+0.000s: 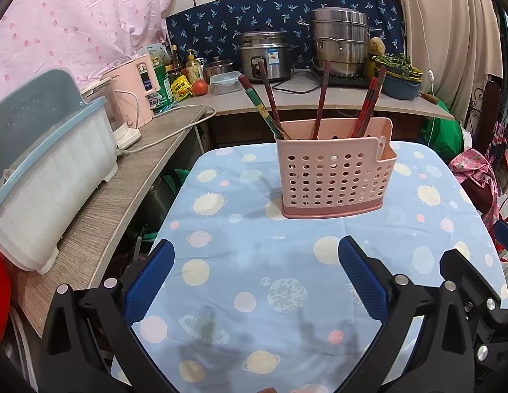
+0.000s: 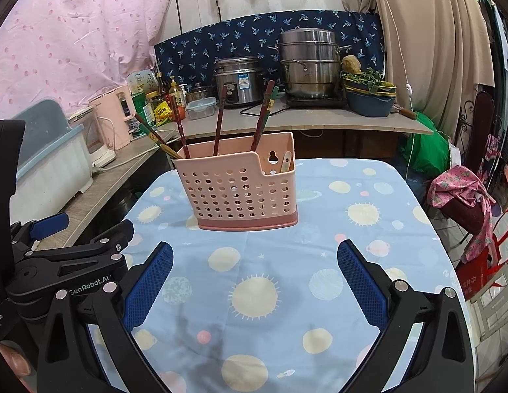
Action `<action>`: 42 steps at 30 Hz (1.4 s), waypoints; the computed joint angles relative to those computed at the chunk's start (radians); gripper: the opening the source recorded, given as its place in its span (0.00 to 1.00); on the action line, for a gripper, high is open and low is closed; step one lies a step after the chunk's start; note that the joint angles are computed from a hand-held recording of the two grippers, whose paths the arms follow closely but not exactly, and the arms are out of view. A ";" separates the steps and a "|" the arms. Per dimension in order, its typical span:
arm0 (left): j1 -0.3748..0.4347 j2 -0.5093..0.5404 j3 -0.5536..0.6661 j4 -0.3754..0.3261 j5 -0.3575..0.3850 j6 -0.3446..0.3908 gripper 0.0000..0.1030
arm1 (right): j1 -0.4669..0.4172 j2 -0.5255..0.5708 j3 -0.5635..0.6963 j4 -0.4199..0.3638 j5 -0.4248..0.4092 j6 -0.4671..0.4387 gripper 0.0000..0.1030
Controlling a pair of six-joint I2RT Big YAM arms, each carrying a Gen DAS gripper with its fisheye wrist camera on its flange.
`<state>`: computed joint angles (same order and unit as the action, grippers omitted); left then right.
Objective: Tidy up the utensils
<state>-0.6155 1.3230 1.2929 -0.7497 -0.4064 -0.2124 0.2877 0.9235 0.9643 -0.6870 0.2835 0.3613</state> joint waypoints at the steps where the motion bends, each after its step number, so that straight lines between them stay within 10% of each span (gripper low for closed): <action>1: 0.000 0.000 0.000 0.000 -0.001 0.000 0.93 | 0.002 0.001 0.000 0.000 0.002 0.001 0.94; 42: 0.006 0.013 -0.008 -0.004 0.015 0.008 0.93 | -0.009 0.010 -0.012 0.002 -0.001 -0.009 0.94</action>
